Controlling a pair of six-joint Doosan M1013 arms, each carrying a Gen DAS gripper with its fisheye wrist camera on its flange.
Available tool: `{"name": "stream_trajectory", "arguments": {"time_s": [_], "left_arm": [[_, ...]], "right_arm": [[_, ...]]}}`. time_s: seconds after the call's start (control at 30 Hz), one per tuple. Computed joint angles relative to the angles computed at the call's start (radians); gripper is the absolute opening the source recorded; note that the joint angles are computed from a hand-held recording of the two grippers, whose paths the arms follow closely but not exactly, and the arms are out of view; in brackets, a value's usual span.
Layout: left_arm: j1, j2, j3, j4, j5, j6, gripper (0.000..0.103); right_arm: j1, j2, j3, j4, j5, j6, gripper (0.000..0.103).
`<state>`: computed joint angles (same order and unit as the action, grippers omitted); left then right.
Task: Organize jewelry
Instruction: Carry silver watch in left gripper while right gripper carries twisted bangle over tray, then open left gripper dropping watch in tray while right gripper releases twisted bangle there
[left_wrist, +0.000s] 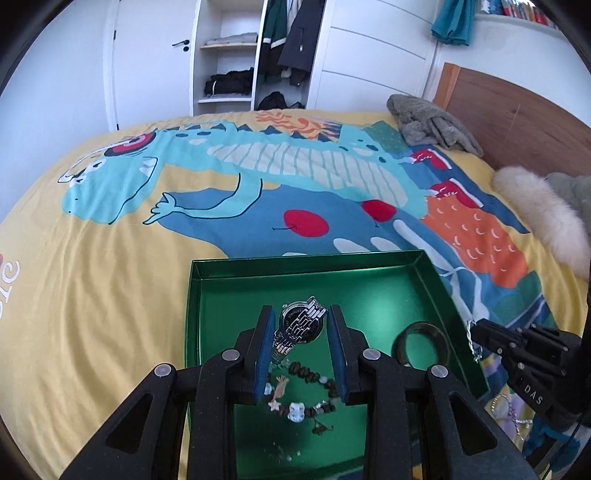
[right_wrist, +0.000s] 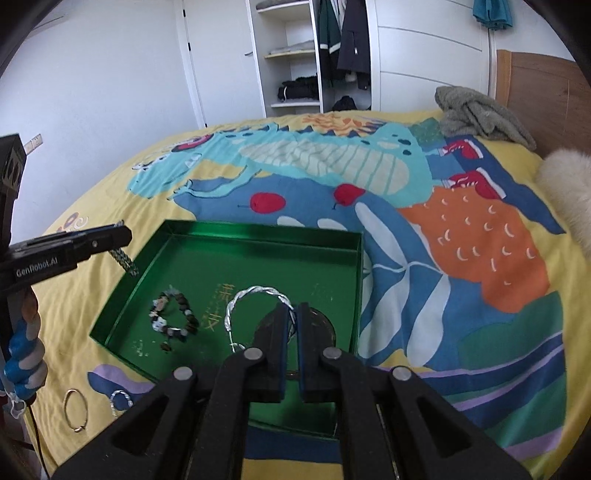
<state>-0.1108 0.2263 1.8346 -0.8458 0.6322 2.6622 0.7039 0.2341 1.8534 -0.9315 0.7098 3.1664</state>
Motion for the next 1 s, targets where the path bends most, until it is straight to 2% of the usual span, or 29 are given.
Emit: {"name": "stream_trajectory", "arguments": {"time_s": [0.13,0.33,0.6,0.7,0.9,1.0], "left_arm": [[-0.039,0.054,-0.027,0.118,-0.060,-0.125,0.029],[-0.073,0.093,-0.043,0.302,-0.128,-0.299,0.029],[-0.085,0.125,-0.073,0.458,-0.109,-0.487,0.029],[-0.081,0.137,-0.087,0.472,-0.085,-0.520,0.023],[-0.081,0.137,-0.090,0.480,-0.075,-0.538,0.023],[-0.070,0.129,-0.087,0.424,-0.069,-0.497,0.029]], "right_arm": [[-0.040,0.041,0.002,0.073,-0.055,-0.079,0.004],[-0.059,0.078,-0.011,0.140,-0.058,-0.171,0.004],[-0.052,0.107,-0.036,0.132,-0.005,-0.223,0.004],[-0.046,0.114,-0.047,0.129,0.021,-0.244,0.005],[-0.043,0.117,-0.055,0.135,0.038,-0.254,0.005],[-0.045,0.115,-0.060,0.155,0.045,-0.268,0.006]]}}
